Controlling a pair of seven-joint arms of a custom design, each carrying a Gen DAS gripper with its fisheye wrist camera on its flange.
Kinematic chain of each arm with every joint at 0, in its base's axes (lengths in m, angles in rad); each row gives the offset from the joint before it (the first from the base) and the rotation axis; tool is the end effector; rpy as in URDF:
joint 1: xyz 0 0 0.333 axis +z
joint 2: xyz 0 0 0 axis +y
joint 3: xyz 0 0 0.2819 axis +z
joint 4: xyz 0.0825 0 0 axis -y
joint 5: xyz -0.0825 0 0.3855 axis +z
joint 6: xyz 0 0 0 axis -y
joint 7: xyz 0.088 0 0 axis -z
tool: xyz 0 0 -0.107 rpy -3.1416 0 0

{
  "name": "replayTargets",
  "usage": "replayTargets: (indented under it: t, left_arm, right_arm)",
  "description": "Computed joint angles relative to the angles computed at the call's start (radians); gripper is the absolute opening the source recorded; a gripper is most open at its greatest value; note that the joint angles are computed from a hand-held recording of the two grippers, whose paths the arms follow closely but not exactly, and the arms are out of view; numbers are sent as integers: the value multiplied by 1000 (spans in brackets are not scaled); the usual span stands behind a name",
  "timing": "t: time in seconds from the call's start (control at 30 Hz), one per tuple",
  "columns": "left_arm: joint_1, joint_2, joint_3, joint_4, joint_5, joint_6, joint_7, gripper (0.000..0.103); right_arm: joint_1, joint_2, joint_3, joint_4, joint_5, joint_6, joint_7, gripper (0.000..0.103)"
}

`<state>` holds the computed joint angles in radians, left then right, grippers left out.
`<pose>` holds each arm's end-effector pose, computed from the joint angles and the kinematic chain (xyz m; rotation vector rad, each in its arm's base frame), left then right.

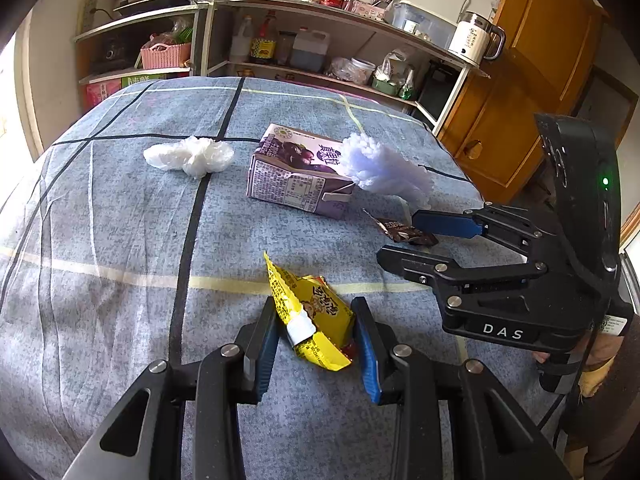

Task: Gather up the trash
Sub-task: 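Grasp the brown chocolate bar wrapper with the right tool and lift it, then carry the yellow wrapper and chocolate wrapper over the white bin with both tools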

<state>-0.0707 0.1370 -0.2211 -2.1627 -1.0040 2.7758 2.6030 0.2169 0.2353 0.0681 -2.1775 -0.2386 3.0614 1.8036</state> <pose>0.5630 -0.1291 0.3366 -1.5070 2.3814 -1.0344 0.5683 0.1850 0.3223 -2.0532 1.5517 -0.5265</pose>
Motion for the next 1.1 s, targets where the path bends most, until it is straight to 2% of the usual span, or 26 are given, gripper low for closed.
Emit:
replayTargets:
  t: [0.03, 0.1, 0.23, 0.3, 0.43, 0.53, 0.63, 0.67, 0.73, 0.83, 0.87, 0.93, 1.0, 1.07, 1.1]
  left_arm:
    - [-1, 0, 0, 0, 0, 2, -1, 36]
    - [-3, -2, -2, -3, 0, 8, 0, 36]
    - [-5, -4, -1, -7, 0, 13, -3, 36]
    - [-5, -9, -1, -13, 0, 14, -6, 36]
    - [-8, -24, -1, -26, -10, 14, 0, 36]
    - [-14, -39, 0, -37, -18, 13, 14, 36]
    - [-25, -62, 0, -52, -39, 12, 42, 36]
    - [-30, -71, 0, -58, -49, 15, 54, 36]
    - [-43, -87, 1, -68, -62, 20, 71, 36]
    - [-67, -113, 1, -86, -81, 43, 99, 36]
    - [-75, -122, 2, -91, -90, 45, 108, 36]
    - [-90, -138, 5, -99, -99, 43, 119, 36]
    - [-104, -151, 8, -105, -107, 42, 127, 36]
    - [-120, -164, 9, -110, -120, 40, 142, 36]
    - [-126, -171, 10, -113, -123, 40, 147, 36]
  right_arm:
    - [32, -2, -34, 0, -37, -1, 34, 50]
    - [40, -11, -44, -10, -57, 6, 56, 38]
    - [95, -22, -103, -21, -150, 17, 153, 29]
    - [133, -29, -149, -27, -234, 26, 233, 16]
    - [164, -59, -193, -54, -375, 44, 366, 11]
    - [117, -86, -145, -88, -363, 64, 375, 10]
    - [41, -124, -59, -145, -242, 103, 299, 10]
    - [50, -141, -71, -165, -251, 116, 317, 10]
    - [92, -174, -129, -190, -361, 128, 428, 10]
    - [78, -223, -140, -216, -541, 125, 609, 10]
    - [60, -239, -134, -225, -617, 131, 685, 10]
    - [23, -269, -111, -245, -676, 134, 755, 10]
    - [-40, -295, -70, -253, -816, 137, 898, 10]
    - [-73, -326, -48, -283, -816, 137, 917, 10]
    - [-109, -343, -21, -293, -863, 141, 971, 10]
